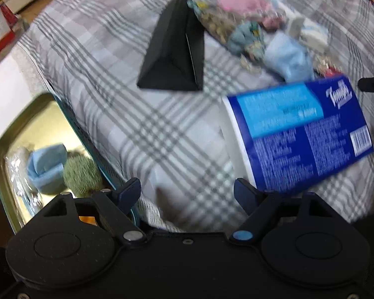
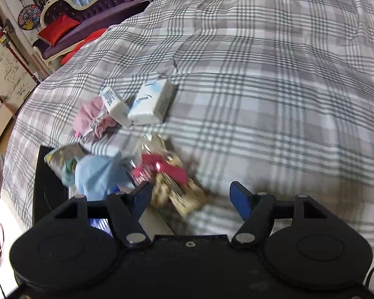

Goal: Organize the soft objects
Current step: 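Move both grippers back toward the pile of items on the bed, then grasp the pink-ribboned leopard-print bag with the right gripper while the left gripper grasps another blue mask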

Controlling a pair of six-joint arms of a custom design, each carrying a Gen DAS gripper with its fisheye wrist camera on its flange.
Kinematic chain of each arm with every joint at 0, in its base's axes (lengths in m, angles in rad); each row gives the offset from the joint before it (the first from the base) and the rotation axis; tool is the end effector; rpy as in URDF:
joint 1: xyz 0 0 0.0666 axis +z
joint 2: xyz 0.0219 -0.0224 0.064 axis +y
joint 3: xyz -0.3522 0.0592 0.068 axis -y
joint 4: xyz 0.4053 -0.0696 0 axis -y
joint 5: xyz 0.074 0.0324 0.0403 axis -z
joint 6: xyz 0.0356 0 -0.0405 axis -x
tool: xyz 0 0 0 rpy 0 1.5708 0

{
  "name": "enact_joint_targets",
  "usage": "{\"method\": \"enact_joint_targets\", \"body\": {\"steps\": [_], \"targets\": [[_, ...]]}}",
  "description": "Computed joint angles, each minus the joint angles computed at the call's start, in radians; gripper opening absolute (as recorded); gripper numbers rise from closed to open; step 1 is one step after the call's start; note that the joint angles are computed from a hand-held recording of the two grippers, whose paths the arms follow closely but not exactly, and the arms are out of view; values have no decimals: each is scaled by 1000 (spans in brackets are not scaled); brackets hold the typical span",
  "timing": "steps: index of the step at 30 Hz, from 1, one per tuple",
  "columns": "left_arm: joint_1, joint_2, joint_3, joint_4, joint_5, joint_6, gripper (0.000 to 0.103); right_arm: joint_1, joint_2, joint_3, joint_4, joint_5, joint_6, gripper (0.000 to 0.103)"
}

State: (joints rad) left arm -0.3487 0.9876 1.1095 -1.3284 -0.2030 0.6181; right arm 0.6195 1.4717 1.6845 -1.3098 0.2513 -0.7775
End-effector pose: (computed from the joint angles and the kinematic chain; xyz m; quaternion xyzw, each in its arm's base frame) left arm 0.3083 -0.1049 0.4095 -0.1496 0.9671 0.0045 0.2059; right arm 0.4126 0.2829 0.4768 0.1054 0.9591 0.0564 0.2566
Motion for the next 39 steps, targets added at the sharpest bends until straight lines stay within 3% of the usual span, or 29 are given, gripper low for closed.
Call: {"method": "enact_joint_targets", "body": {"steps": [6,12,20,22,25,31,33,35,39], "targets": [[17,54,45,22,-44,-1,72,1,118,107,-43,10,-17,70],[35,82,62,60,-45,-2,71,7,163,136,-55,7,22,79],[61,142,128,39,-46,-97,73,-30,262,258,-150,-51,23,74],[76,155,148,24,-25,-123,73,-39,256,256,-127,-65,20,70],[92,170,180,4,-6,-136,73,-50,193,164,-16,-72,-20,70],[73,241,273,-6,-105,-150,74,-48,98,37,110,56,-52,70],[83,251,296,24,-64,-171,81,-45,74,10,146,111,-61,69],[78,271,325,30,-59,-176,81,-39,64,-4,158,164,-64,57],[46,325,380,36,-67,-220,85,-42,78,2,141,165,-63,57]]}}
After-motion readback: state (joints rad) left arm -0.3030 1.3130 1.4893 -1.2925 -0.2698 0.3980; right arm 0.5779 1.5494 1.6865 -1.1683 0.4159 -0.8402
